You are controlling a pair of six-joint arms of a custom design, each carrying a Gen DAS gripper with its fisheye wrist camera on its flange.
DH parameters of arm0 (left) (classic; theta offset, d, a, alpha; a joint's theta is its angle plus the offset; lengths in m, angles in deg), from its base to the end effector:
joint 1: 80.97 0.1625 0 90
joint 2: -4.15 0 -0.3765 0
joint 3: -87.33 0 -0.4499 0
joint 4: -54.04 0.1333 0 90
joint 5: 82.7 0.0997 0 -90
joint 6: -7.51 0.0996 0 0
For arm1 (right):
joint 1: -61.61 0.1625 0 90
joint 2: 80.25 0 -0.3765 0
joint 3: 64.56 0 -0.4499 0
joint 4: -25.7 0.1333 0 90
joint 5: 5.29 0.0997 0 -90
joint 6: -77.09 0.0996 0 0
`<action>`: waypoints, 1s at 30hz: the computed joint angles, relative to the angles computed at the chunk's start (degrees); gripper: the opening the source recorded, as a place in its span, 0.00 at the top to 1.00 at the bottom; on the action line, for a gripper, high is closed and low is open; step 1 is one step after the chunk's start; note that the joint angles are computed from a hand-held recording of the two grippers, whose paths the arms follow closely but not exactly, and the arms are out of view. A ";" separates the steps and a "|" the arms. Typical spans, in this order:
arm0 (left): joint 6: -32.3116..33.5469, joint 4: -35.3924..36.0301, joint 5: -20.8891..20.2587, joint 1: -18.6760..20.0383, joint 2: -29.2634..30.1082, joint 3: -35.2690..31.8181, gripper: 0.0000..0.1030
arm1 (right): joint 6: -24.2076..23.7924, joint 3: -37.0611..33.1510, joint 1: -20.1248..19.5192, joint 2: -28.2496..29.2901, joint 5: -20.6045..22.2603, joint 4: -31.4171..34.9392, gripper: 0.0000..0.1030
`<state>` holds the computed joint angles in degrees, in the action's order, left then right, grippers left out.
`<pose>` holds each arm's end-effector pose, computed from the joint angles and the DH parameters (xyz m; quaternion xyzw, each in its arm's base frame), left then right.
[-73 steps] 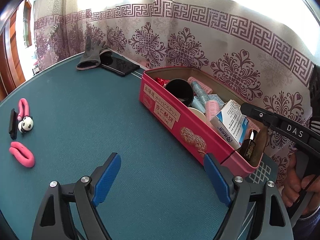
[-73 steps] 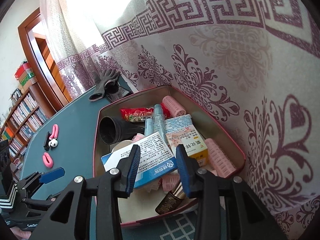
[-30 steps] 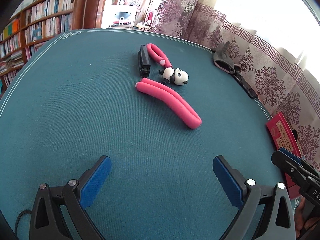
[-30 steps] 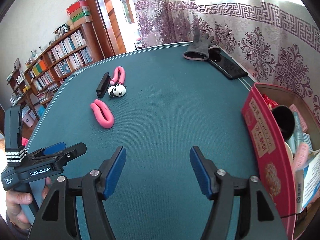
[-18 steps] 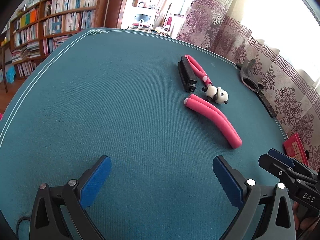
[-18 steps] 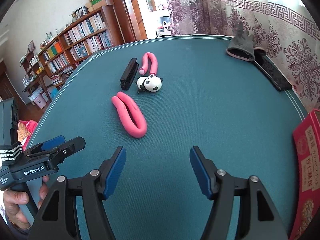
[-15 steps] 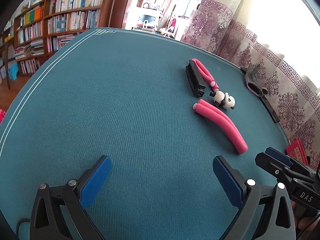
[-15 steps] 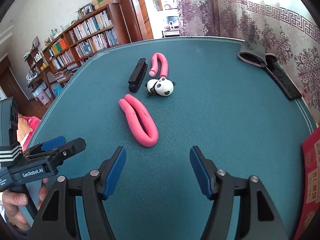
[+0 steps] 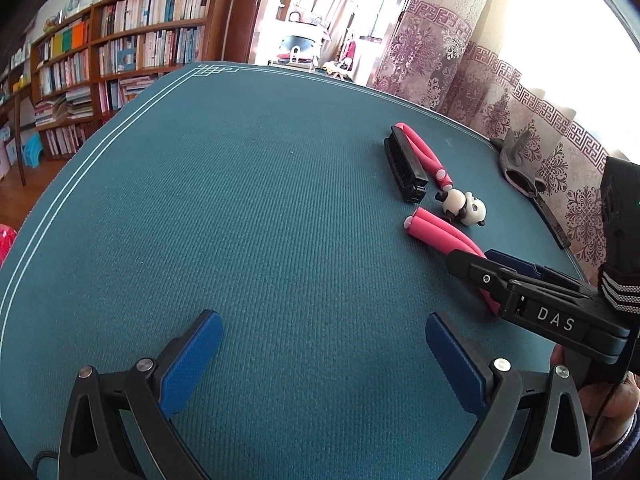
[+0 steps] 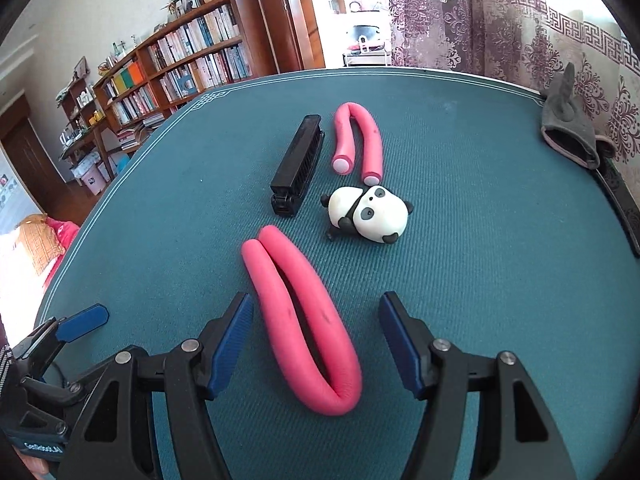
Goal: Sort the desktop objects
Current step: 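Grasp the pink foam tube with the right tool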
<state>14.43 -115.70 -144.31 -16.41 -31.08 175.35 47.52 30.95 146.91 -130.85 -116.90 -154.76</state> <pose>-0.1411 -0.7171 -0.0115 0.2078 0.9214 -0.2613 0.1990 0.0395 -0.6991 0.1421 0.1242 -0.9001 0.3124 0.2772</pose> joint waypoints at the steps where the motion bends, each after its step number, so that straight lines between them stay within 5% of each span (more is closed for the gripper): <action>1: 0.03 0.12 0.13 0.00 0.11 -0.17 0.00 | -0.87 -0.16 0.12 0.48 -0.40 -0.86 0.37; 6: 0.09 0.86 1.31 -0.24 0.98 -1.35 0.00 | -7.14 -0.71 0.99 3.01 -4.38 -7.19 0.66; 9: -0.01 1.94 1.88 -0.26 1.57 -2.59 0.00 | -5.19 0.67 0.13 1.16 -2.74 -6.13 0.80; 22: 5.47 6.13 1.69 -2.39 10.33 -15.99 0.00 | 0.95 9.75 -3.90 -6.88 2.28 -8.71 0.83; 30: 10.89 8.05 6.71 -3.20 22.54 -34.32 0.00 | 2.63 10.55 -5.25 -8.05 6.19 -7.81 0.83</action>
<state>25.32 -107.64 -137.59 -19.61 -8.54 141.03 50.15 41.50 141.66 -138.90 -110.71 -162.57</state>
